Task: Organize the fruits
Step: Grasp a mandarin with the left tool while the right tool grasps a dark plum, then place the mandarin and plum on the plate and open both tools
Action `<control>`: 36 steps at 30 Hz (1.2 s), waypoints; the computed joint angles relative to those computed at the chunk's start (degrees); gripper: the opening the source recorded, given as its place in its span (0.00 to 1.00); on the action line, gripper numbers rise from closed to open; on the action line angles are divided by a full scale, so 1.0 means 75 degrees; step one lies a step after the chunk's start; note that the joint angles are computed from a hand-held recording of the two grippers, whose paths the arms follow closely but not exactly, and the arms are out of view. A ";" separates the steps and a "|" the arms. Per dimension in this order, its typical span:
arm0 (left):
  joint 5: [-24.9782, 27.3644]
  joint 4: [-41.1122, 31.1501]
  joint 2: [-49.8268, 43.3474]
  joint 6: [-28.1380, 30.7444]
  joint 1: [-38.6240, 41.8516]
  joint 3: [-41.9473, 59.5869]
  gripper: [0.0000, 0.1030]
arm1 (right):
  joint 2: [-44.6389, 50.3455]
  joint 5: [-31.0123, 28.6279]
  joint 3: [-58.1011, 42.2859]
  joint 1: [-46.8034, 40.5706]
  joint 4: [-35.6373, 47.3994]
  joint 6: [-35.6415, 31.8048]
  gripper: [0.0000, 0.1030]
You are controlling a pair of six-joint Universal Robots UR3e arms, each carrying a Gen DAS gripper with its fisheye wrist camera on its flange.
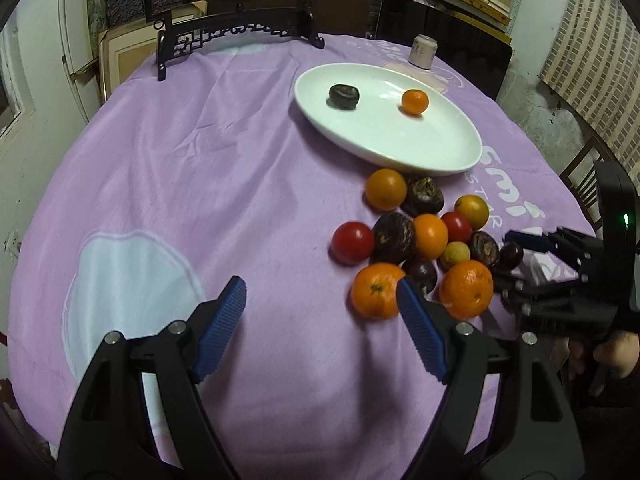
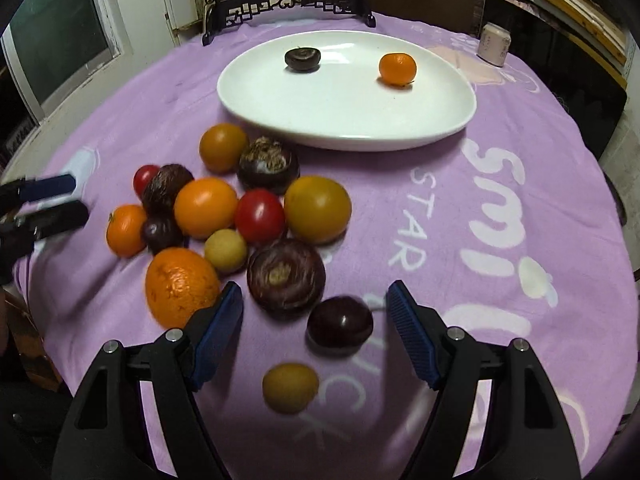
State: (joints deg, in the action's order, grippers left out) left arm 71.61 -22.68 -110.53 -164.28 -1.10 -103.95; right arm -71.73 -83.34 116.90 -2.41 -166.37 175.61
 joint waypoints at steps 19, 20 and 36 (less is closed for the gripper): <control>0.0158 -0.0530 -0.1207 0.0139 -0.0780 0.1087 0.56 | -0.1941 0.1343 0.1737 -0.1355 -0.0603 0.0321 0.38; 0.0182 -0.0459 -0.1281 0.0112 -0.0818 0.1153 0.52 | -0.1934 0.1383 0.1768 -0.1350 -0.0640 0.0319 0.38; -0.0577 -0.1262 -0.0757 0.0280 -0.0588 0.1929 0.36 | -0.1538 0.1549 0.0965 -0.1164 -0.0569 0.0316 0.38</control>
